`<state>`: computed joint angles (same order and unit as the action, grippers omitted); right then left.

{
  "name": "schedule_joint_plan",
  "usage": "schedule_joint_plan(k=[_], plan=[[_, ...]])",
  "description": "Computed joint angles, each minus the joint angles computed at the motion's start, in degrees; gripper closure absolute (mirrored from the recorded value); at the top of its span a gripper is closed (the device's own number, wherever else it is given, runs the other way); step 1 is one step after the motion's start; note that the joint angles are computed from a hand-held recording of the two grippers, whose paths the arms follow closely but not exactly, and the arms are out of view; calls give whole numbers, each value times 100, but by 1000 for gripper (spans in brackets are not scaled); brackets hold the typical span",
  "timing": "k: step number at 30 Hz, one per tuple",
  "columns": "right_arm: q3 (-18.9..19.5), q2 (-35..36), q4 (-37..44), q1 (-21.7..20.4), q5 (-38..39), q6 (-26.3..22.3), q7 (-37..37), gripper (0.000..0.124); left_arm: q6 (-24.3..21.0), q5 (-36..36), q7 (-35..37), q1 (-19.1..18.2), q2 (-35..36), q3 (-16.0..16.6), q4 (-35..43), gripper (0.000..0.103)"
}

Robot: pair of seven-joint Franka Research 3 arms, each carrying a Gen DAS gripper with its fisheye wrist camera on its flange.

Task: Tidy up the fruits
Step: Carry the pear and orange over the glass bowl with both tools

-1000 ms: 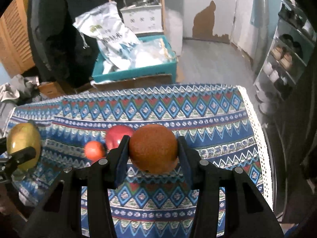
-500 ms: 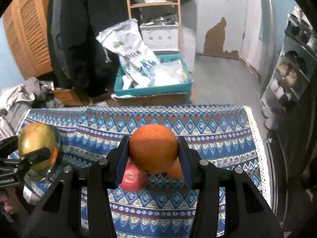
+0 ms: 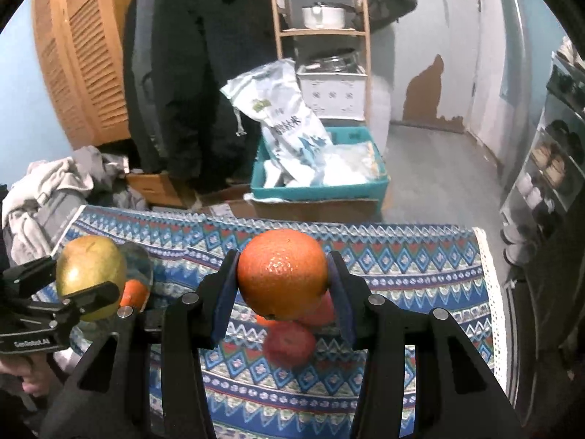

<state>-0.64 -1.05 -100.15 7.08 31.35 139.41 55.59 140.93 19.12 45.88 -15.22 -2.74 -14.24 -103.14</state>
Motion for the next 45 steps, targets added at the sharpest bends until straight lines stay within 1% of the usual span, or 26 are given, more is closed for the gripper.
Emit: schedule_joint_plan(k=[14, 21, 27, 37, 45], plan=[[232, 119, 329, 340, 45, -83, 4, 77, 159, 85, -301, 281, -731, 95, -733, 35], [358, 324, 592, 530, -8, -232, 71, 77, 227, 1, -407, 446, -1118, 174, -1167, 35], [473, 515, 836, 695, -93, -350, 125, 77, 206, 26, -534, 604, -1360, 200, -1465, 35], [658, 876, 1263, 997, -326, -544, 284, 77, 174, -88, -637, 813, -1770, 346, -1966, 35], [774, 1214, 1604, 1185, -411, -813, 403, 77, 68, -188, -595, 969, -1897, 458, -2222, 35]])
